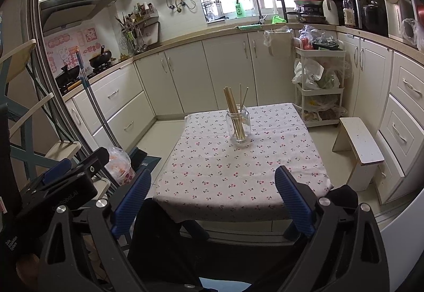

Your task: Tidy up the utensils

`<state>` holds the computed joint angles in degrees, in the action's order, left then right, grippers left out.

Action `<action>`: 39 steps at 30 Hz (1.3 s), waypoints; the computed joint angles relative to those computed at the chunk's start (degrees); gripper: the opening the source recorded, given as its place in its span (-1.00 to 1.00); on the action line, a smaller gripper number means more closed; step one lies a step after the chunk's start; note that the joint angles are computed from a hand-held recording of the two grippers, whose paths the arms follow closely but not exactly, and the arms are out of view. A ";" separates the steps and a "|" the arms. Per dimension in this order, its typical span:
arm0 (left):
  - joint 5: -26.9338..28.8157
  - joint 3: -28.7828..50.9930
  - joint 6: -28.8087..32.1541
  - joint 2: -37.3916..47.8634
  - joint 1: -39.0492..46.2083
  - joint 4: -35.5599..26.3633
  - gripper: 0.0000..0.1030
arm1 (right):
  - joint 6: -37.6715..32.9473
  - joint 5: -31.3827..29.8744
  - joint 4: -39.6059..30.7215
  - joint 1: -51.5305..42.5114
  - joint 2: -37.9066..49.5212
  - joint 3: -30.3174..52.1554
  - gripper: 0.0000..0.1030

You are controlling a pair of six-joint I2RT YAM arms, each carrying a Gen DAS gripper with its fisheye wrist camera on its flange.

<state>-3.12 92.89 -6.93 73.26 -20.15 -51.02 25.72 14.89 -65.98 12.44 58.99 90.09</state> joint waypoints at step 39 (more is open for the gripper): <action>-4.41 -0.10 1.11 0.74 -1.89 -2.38 0.85 | -0.68 -1.31 0.44 -1.28 -0.64 -0.84 0.81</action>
<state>-7.53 92.78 -5.81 74.00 -22.04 -53.40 25.04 13.59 -65.54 11.16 58.35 89.25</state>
